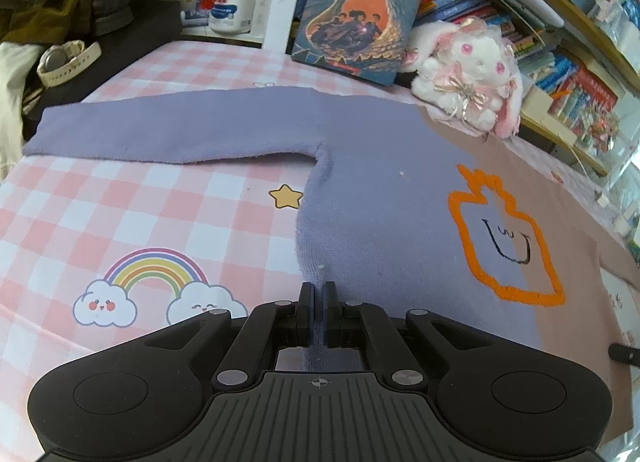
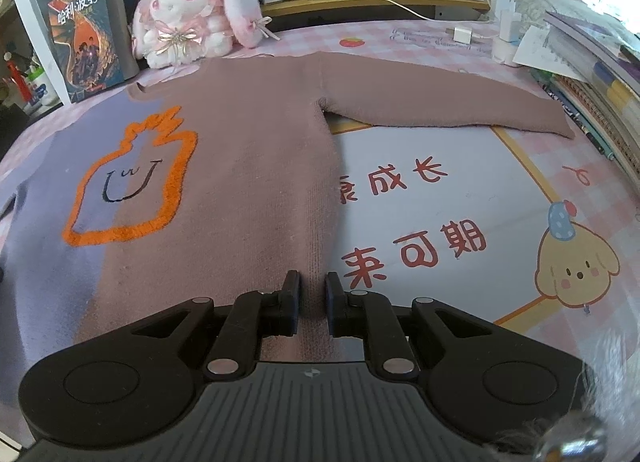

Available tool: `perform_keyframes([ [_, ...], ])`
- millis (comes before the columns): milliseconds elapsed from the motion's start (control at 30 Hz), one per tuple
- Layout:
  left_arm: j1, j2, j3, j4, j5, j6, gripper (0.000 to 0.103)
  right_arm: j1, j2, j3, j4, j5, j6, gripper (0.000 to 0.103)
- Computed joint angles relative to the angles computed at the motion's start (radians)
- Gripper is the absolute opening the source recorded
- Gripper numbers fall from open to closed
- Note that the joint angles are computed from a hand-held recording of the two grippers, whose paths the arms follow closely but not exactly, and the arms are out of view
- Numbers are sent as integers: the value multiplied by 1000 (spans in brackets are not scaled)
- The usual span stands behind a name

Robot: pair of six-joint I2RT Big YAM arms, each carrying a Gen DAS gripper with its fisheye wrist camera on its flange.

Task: Fold clothes
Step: 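Smooth the sweater body with both grippers held above it, then open both grippers and move the left gripper toward the lavender sleeve cuff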

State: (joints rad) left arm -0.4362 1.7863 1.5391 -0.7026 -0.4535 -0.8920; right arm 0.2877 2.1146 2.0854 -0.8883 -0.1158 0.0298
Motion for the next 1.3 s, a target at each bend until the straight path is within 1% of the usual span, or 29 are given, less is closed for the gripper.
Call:
perform_keyframes([
  [67,-1,-2,0,-4,-1,2,6,2,-3,-5,5,12,6,15],
  [133,-3,-9,-5,-4,-2,-1,6,3,-7,-7,-1,18,14,22],
  [200,-11,-26,-21,12,-9,1,9,2,-19,-20,1,18,29,23],
  [233,-16,-35,-29,21,-12,5,11,3,-30,-35,10,22,37,23],
  [267,-22,-44,-37,30,-14,13,12,4,-42,-52,18,26,46,23],
  [367,-41,-66,-51,48,-20,40,14,9,-86,-108,51,33,72,30],
  [400,-48,-70,-50,46,-26,47,15,12,-102,-128,64,30,80,33],
  [433,-55,-74,-49,43,-31,54,18,15,-119,-150,81,27,88,38],
  [467,-61,-77,-47,39,-37,58,25,20,-139,-175,102,32,93,42],
  [500,-69,-81,-46,35,-49,57,30,25,-158,-201,123,41,99,52],
  [533,-78,-85,-46,31,-65,54,41,32,-179,-230,148,61,105,60],
  [567,-88,-90,-48,28,-85,49,55,37,-196,-251,167,73,110,62],
  [633,-109,-98,-55,21,-122,38,66,48,-233,-304,205,102,125,71],
  [667,-119,-100,-58,17,-136,34,69,55,-251,-332,223,124,132,73],
  [733,-136,-100,-58,-6,-147,33,72,71,-288,-389,262,175,141,83],
  [800,-147,-104,-65,-14,-143,38,73,87,-323,-449,305,210,133,86],
  [867,-154,-111,-77,-15,-134,42,75,97,-346,-489,331,230,116,87],
  [967,-162,-116,-82,-30,-134,24,76,101,-364,-518,335,238,113,88],
  [1067,-171,-113,-75,-49,-149,3,80,99,-367,-520,327,228,109,88],
  [1167,-183,-98,-53,-74,-163,-11,80,98,-372,-529,339,212,80,90],
  [1300,-204,-74,-10,-123,-200,-35,80,86,-375,-535,347,169,40,90],
])
